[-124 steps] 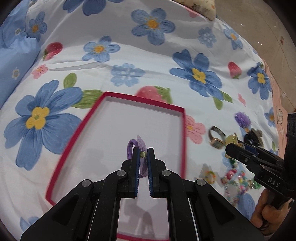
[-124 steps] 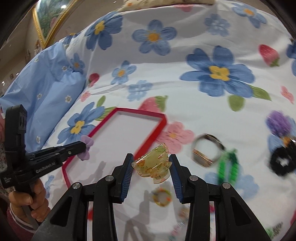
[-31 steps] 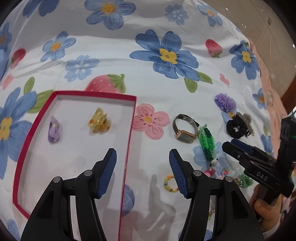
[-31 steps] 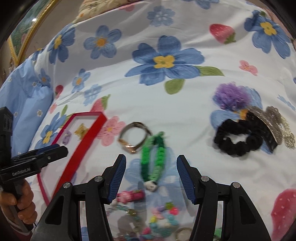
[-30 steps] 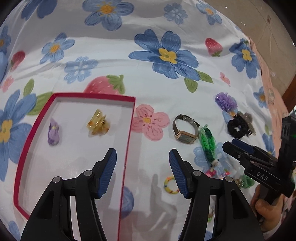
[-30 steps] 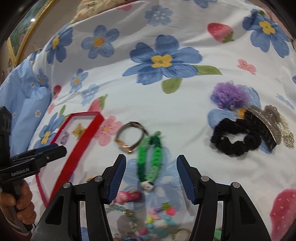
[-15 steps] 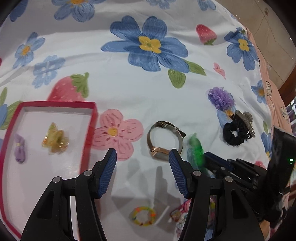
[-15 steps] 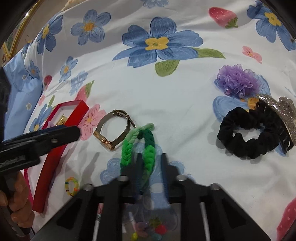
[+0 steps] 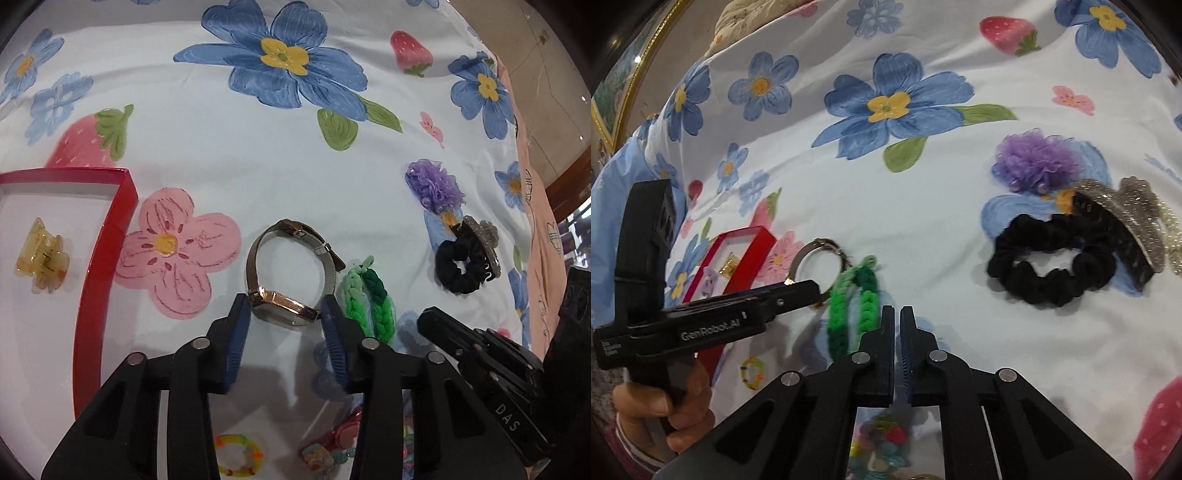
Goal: Organize jewelry
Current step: 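Grasp the wristwatch with the left tool while the right tool grasps the green braided bracelet, then place the wristwatch in the tray with the left tool while the right tool places the green bracelet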
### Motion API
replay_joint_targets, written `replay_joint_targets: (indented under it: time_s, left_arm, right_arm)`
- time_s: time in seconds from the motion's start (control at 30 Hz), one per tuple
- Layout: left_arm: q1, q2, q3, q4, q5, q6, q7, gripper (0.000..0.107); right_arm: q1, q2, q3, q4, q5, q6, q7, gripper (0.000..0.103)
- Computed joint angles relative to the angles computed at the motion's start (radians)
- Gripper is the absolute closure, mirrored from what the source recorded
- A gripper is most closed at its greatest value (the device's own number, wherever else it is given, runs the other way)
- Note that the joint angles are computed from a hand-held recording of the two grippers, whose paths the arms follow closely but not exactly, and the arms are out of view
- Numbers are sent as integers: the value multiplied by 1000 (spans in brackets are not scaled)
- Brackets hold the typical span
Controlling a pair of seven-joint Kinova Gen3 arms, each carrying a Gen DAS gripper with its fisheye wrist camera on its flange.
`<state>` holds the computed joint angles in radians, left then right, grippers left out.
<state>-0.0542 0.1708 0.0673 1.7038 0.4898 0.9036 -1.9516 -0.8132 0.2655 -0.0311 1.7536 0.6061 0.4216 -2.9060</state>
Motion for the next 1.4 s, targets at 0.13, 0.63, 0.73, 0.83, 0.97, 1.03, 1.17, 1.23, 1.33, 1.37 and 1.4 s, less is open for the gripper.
replay_joint_targets:
  time_s: [0.13, 0.63, 0.73, 0.83, 0.97, 1.03, 1.17, 1.23, 1.33, 1.37, 1.4]
  left_arm:
    - [-5, -4, -3, -1, -6, -2, -25, 100]
    - [-39, -64, -28, 43, 32, -13, -124, 102]
    - [-51, -89, -41, 63, 59, -8, -158, 107]
    - [-65, -121, -59, 82, 93, 5, -203, 107]
    - [-55, -123, -66, 82, 78, 16, -194, 107]
    - [-42, -115, -61, 76, 56, 7, -162, 100]
    - [12, -82, -33, 51, -51, -55, -66, 78]
    - [26, -46, -22, 27, -81, -51, -42, 78]
    - [46, -13, -15, 14, -127, -67, -12, 101]
    - [31, -15, -3, 21, -118, -75, -20, 101]
    - [27, -22, -7, 27, -104, -77, -36, 101]
  right_arm:
    - [4, 22, -22, -30, -23, 15, 50, 83]
    - [-62, 52, 36, -55, -33, 51, 65, 93]
    - [-80, 34, 41, -46, 19, 60, 12, 93]
    - [-73, 16, 22, -38, 48, 57, -14, 93]
    - [-65, 9, 1, -36, 77, 57, -48, 93]
    - [-78, 4, 1, -36, 106, 76, -76, 93]
    - [-65, -9, -18, -20, 130, 74, -109, 93]
    - [-55, -12, -24, -12, 137, 68, -120, 93]
    - [-40, -15, -29, -1, 138, 57, -134, 93]
    - [-37, -16, -31, 1, 137, 53, -135, 93]
    - [-37, -18, -31, 4, 141, 52, -140, 93]
